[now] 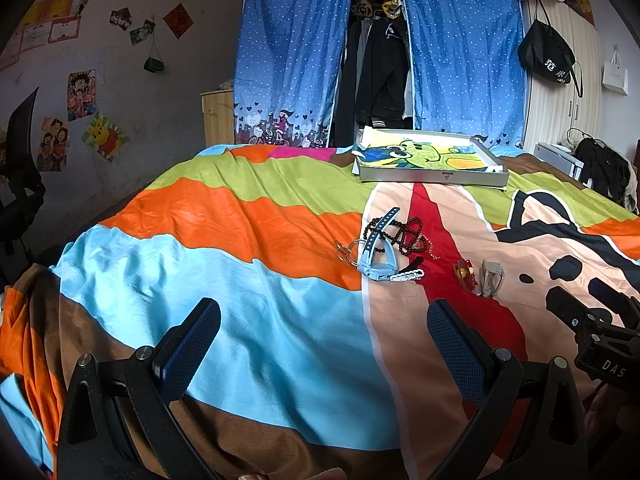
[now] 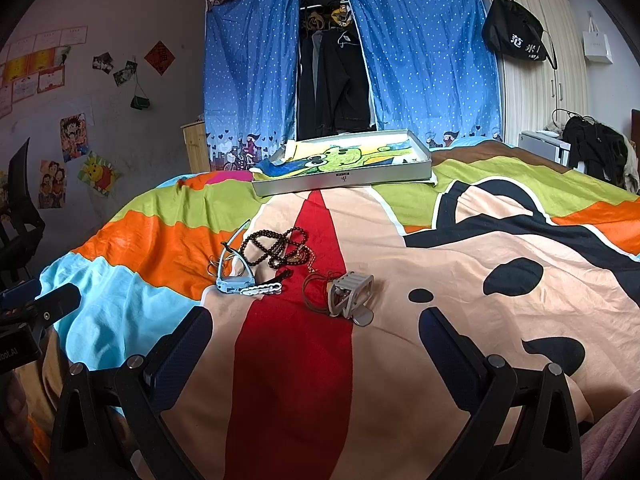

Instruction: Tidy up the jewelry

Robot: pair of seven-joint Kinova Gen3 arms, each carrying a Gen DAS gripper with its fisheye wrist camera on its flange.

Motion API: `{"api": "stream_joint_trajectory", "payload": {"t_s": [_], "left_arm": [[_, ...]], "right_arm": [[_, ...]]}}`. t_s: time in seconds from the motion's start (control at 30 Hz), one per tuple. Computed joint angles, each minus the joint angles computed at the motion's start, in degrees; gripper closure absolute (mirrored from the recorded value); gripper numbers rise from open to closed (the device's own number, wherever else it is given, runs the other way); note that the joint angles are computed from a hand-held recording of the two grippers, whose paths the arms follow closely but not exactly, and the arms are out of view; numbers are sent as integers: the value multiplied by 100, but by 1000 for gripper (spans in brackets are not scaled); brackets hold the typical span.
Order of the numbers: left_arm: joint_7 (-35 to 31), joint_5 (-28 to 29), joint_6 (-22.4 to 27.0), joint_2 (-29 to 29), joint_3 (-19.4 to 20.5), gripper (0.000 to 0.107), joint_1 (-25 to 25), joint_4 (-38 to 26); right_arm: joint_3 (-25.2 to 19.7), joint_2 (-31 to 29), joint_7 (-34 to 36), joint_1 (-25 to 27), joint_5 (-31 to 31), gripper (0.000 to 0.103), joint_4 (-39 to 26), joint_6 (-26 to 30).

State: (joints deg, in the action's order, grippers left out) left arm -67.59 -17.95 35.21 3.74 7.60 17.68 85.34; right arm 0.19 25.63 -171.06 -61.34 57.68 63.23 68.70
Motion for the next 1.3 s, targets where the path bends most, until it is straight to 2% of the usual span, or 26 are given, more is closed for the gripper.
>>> {"api": "stream_joint_trajectory", "payload": {"t_s": [0.53, 0.8, 0.97, 1.13, 1.3], "left_arm": [[28, -75, 180, 87, -1, 6, 72, -122], [78, -235, 579, 386, -60, 6, 239, -491], [-36, -242, 991, 759, -118, 6, 344, -1005], [-619, 61, 1294, 1169, -149, 6, 325, -1616], [-1410, 778, 1590, 1651, -102, 6, 95, -2309]], "right_arm": [[-53, -24, 89, 80, -281, 0, -108, 116], [-22, -43, 185, 215, -633, 0, -314, 382], [-46, -152, 260, 417, -863, 0, -311, 432], [-132, -312, 666, 810, -1109, 0, -175, 42], [-228, -457, 1463, 1399, -1518, 0, 15, -648]]}}
